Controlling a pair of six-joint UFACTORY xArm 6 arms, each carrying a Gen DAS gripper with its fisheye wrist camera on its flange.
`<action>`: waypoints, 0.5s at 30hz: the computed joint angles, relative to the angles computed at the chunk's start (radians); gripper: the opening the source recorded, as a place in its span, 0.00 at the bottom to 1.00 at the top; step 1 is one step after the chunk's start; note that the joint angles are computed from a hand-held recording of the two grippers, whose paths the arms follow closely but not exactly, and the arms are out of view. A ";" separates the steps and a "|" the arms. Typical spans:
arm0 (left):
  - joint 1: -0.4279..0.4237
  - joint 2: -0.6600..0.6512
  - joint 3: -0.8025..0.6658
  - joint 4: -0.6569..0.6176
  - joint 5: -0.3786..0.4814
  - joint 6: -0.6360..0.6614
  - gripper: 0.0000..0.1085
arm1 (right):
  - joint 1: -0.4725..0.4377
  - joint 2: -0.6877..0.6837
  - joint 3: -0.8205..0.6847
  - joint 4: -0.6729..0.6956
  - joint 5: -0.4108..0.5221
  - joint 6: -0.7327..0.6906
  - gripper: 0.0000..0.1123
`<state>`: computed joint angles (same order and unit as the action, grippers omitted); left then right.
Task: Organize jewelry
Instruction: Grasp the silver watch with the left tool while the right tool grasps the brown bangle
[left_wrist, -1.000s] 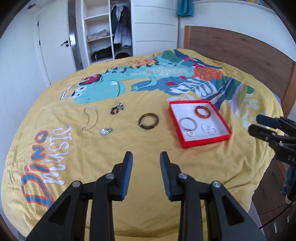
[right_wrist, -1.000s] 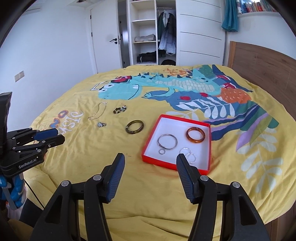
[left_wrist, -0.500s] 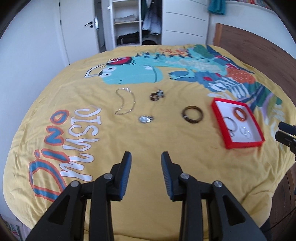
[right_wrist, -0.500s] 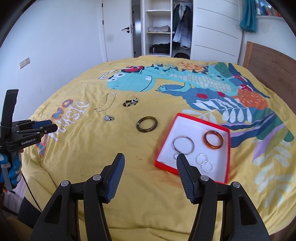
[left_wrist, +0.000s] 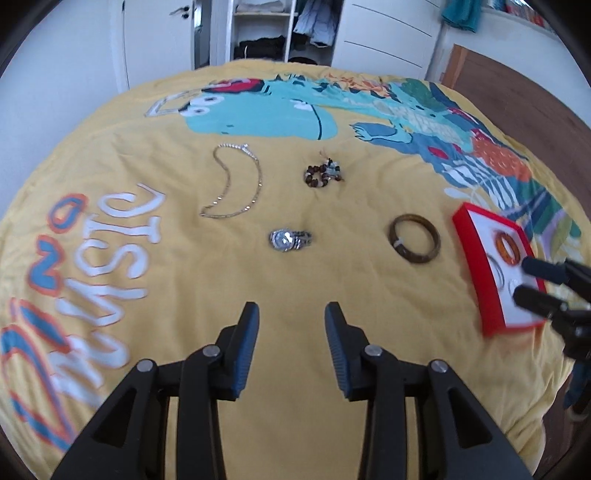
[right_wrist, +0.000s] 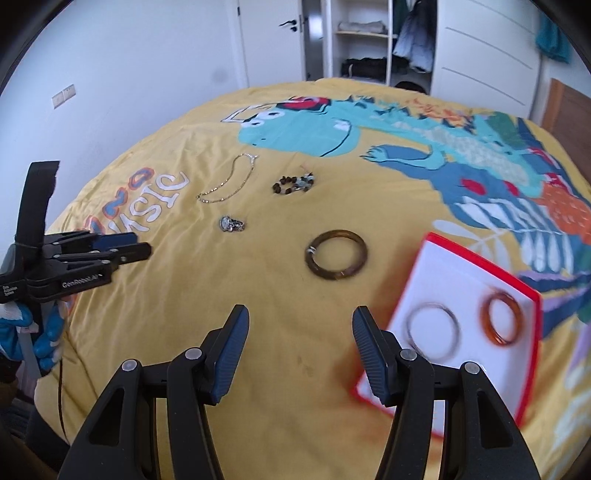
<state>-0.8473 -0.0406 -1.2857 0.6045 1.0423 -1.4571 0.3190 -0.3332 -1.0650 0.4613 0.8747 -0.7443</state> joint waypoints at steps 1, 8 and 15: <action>0.021 0.013 0.000 -0.006 -0.028 0.001 0.32 | 0.008 0.028 -0.016 0.005 -0.007 -0.003 0.51; 0.129 0.133 -0.042 -0.048 -0.153 0.039 0.33 | 0.041 0.189 -0.101 0.036 -0.042 -0.006 0.51; 0.154 0.239 -0.114 -0.053 -0.135 0.041 0.33 | 0.058 0.291 -0.151 0.042 -0.060 0.018 0.51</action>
<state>-0.6928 0.1980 -1.4001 0.5513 0.9078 -1.4164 0.3766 -0.0425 -1.2159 0.5034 0.8149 -0.7263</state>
